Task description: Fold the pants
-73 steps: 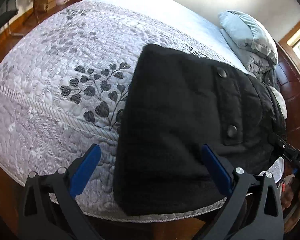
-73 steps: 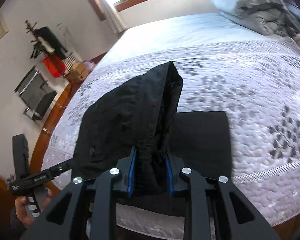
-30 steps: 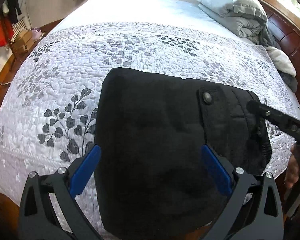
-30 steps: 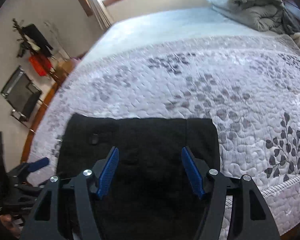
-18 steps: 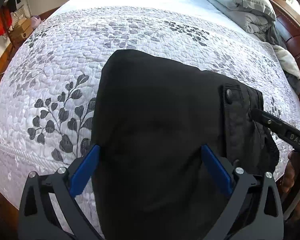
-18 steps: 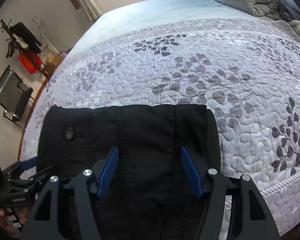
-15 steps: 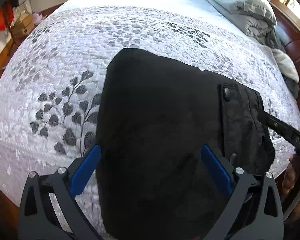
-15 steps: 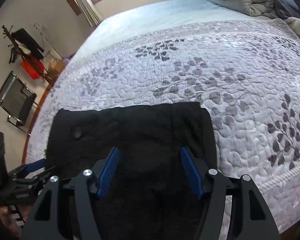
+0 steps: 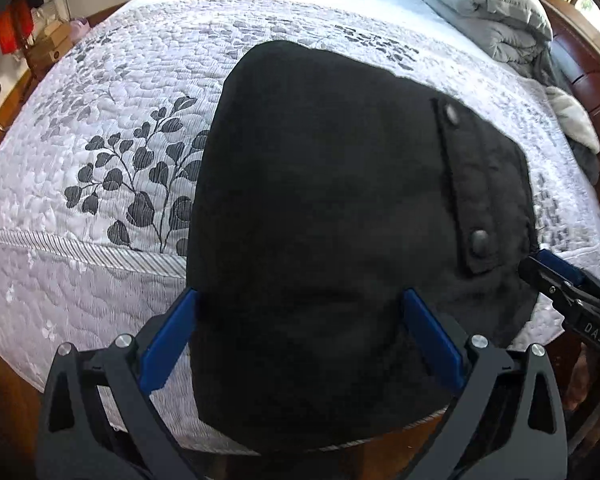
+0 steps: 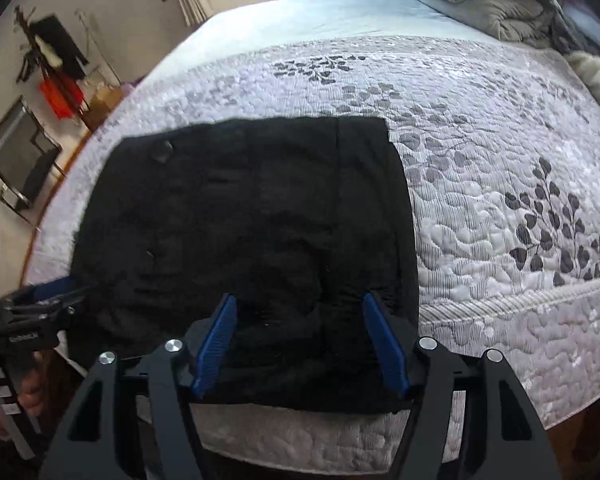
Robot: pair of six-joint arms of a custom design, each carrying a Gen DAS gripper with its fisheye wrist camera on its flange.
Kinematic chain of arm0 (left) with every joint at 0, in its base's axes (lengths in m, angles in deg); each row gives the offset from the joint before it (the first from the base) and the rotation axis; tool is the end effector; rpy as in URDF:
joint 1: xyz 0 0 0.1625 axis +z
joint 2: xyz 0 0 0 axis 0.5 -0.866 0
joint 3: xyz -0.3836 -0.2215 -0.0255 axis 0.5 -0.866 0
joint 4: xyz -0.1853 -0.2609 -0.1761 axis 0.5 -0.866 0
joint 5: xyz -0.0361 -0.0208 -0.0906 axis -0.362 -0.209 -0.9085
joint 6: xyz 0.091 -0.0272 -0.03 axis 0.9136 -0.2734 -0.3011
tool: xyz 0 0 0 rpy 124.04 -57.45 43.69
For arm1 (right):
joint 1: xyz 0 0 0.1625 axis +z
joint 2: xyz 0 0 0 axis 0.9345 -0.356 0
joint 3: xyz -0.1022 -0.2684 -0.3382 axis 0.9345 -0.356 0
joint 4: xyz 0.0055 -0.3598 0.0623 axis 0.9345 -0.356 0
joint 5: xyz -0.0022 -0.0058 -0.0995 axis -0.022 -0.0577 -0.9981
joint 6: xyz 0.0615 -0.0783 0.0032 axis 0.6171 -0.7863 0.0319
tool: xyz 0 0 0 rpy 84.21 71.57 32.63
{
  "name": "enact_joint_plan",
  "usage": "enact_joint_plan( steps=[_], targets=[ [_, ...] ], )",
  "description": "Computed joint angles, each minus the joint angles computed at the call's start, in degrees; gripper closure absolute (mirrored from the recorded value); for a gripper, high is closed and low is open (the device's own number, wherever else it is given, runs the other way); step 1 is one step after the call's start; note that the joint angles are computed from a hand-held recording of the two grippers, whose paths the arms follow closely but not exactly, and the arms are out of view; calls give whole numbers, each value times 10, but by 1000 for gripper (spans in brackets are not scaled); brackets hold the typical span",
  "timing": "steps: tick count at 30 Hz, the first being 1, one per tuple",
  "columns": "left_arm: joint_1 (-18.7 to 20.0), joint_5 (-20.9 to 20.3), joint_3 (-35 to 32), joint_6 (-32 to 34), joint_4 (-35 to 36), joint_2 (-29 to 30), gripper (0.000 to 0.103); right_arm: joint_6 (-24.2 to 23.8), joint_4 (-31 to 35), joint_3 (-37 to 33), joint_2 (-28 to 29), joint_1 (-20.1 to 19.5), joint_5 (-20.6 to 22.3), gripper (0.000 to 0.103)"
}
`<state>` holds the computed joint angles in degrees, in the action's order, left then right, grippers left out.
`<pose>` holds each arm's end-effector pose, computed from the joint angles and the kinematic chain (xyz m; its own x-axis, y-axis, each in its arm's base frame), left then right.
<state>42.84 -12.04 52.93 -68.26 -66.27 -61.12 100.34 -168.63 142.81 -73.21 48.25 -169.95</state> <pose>-0.0175 -0.6866 0.3375 -0.7609 0.3557 -0.5426 0.4530 0.8900 -0.0517 0.3706 -0.5886 0.0060 -0.7969 0.3220 0.5111 -0.0354 0.8197 -0.5717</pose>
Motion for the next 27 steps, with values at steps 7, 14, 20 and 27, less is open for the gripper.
enact_joint_plan(
  steps=[7,14,20,27],
  targets=[
    [1,-6,-1,-4,6,-8,3,15,5,-4,4,14,-22,33],
    [-7,-7,26,-3,-11,-44,3,30,-44,28,-16,35,7,33],
    [-20,-11,52,12,-14,-74,3,60,-6,16,-16,50,19,33],
    [-34,-17,72,20,-17,-105,3,84,-4,23,-19,57,34,33]
  ],
)
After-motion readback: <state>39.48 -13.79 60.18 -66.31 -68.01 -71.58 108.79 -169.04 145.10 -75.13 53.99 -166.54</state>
